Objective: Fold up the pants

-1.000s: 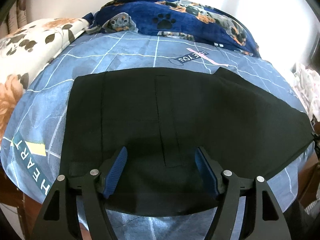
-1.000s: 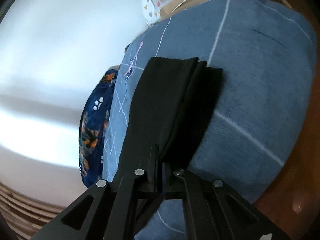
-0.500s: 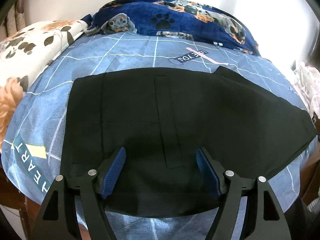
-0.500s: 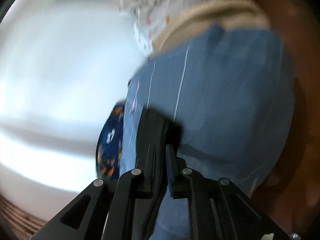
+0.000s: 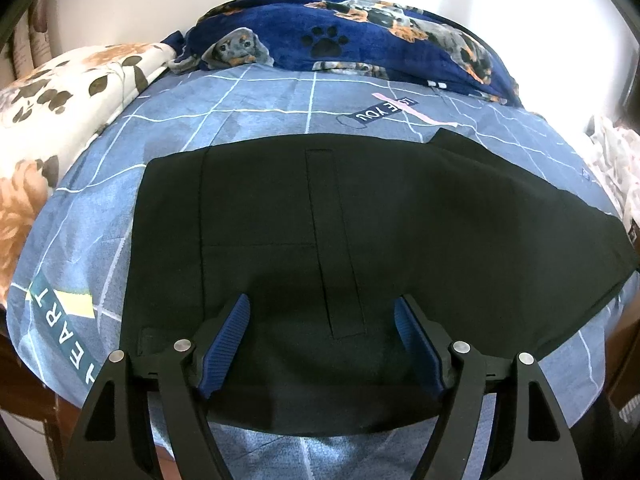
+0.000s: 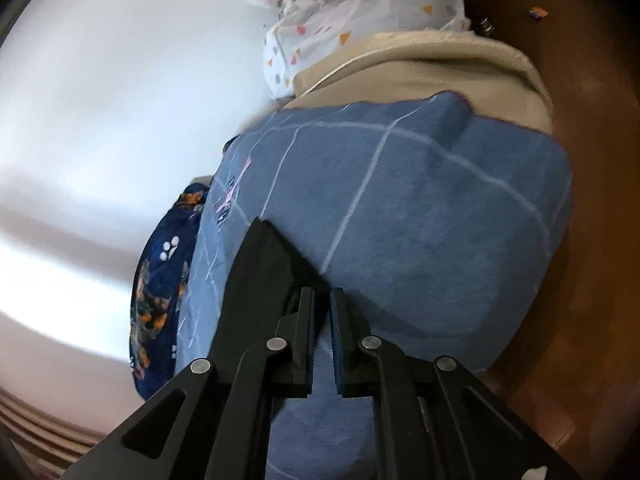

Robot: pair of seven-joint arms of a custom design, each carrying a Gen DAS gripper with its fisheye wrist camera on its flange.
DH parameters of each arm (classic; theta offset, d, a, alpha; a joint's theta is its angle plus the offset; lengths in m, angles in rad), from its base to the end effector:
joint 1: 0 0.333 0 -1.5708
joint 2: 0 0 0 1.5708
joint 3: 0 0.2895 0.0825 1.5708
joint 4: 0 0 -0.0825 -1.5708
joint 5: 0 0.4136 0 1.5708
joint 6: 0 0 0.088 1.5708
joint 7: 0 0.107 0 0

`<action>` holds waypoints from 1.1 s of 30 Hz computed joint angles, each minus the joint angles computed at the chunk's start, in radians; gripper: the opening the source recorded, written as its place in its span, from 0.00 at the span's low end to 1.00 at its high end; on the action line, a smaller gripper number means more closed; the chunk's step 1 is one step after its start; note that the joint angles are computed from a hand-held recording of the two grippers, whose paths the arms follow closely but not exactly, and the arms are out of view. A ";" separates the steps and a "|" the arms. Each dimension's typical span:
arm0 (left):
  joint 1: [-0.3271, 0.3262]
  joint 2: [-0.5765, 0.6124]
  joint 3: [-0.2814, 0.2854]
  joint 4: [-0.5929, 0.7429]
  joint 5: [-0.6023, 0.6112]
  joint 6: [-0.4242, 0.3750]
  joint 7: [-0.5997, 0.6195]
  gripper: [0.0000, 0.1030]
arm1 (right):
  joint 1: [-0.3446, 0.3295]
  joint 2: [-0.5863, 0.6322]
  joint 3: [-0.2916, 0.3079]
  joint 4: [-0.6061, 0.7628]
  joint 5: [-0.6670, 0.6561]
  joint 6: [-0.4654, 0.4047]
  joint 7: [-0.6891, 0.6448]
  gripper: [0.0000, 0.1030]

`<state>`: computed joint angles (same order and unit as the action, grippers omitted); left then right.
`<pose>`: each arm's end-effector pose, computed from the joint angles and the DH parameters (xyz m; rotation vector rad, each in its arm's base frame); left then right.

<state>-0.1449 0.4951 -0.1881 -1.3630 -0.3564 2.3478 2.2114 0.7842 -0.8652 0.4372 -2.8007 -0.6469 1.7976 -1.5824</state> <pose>0.7232 -0.2254 0.4638 -1.1475 2.6043 -0.8891 0.1813 0.2783 0.4079 0.3224 2.2060 -0.5360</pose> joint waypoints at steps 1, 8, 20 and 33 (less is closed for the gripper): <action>0.000 -0.003 0.000 -0.006 -0.001 0.004 0.000 0.73 | -0.001 -0.001 -0.014 0.001 0.001 0.009 -0.013 0.12; -0.003 -0.006 0.000 -0.013 0.006 0.016 0.008 0.76 | -0.020 -0.049 -0.015 -0.053 -0.046 0.098 0.008 0.14; -0.005 -0.012 -0.002 -0.024 0.003 0.021 0.010 0.77 | -0.033 -0.042 -0.024 -0.010 0.070 0.020 -0.091 0.02; -0.011 -0.017 -0.002 -0.036 0.005 0.037 0.010 0.82 | 0.040 -0.051 0.203 -0.129 -0.143 -0.033 0.545 0.44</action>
<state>-0.1559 0.4780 -0.1900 -1.3994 -0.3517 2.3848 2.2217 0.8247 -0.9158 0.6400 -2.9293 -0.7897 1.7646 -1.0374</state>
